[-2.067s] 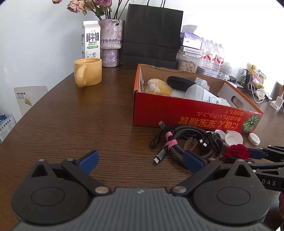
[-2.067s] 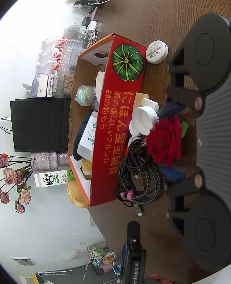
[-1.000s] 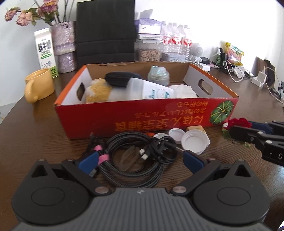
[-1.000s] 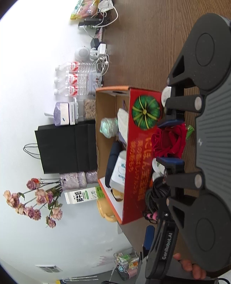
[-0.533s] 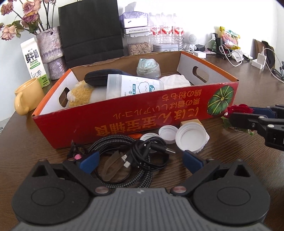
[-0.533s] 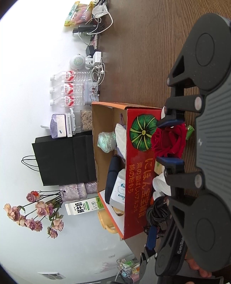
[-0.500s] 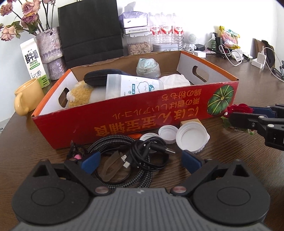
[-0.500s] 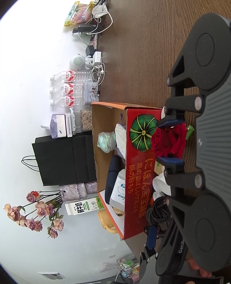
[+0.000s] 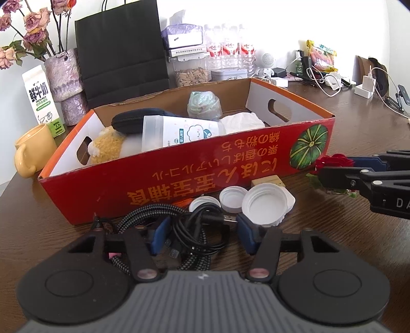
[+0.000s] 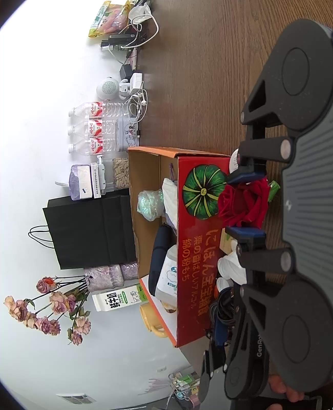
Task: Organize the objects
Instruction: 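Carry the rose and black cable over the box and open both grippers inside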
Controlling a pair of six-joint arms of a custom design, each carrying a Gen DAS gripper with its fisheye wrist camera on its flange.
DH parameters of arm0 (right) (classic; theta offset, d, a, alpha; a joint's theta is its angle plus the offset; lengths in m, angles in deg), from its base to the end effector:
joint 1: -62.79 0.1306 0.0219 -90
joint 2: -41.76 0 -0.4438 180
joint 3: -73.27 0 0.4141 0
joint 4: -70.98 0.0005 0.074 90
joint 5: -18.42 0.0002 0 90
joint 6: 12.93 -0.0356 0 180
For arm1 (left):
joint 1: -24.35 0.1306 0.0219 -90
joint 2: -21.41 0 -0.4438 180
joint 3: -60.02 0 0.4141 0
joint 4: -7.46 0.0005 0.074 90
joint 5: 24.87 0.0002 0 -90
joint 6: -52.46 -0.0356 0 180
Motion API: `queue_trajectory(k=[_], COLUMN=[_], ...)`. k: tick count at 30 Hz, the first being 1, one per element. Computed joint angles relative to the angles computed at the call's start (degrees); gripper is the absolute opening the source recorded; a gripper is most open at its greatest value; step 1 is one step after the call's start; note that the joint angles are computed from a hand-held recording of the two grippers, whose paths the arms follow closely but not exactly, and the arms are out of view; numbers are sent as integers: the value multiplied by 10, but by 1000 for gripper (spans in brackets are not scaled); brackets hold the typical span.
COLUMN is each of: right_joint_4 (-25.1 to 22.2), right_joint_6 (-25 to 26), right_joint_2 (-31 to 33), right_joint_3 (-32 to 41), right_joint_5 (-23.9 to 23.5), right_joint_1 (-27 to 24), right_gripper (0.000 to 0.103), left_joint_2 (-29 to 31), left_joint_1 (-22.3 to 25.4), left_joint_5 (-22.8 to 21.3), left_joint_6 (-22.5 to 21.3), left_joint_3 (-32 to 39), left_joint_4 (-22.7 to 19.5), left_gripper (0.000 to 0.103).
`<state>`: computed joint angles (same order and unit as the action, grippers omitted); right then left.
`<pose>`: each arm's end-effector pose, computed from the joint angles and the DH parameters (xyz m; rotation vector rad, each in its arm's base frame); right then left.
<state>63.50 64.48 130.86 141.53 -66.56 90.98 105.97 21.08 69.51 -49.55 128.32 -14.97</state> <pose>0.4408 0.2322 0.3749 -0.2284 2.0688 0.3473 0.4618 -0.0296 0.3879 0.3391 2.2180 -0.0034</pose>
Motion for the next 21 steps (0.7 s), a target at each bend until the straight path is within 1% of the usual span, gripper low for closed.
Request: queue_trajectory(k=[5, 10, 14, 21], right_joint_4=[-4, -2, 15, 19], right_joint_6=[-2, -1, 9, 26], right_joint_2=[1, 0, -5, -9], right_joint_3=[2, 1, -6, -3], right_joint_5=[1, 8, 20, 38], right_joint_1=[0, 2, 8, 18], right_gripper=[33, 33, 33, 33], left_joint_2=[-11, -24, -35, -47], left_joint_1=[3, 7, 15, 33], left_joint_5=[4, 10, 22, 43], left_joint_6=[8, 14, 20, 32], left_joint_3=[-10, -19, -23, -17], left_joint_4=[14, 17, 23, 30], left_gripper=[57, 57, 57, 57])
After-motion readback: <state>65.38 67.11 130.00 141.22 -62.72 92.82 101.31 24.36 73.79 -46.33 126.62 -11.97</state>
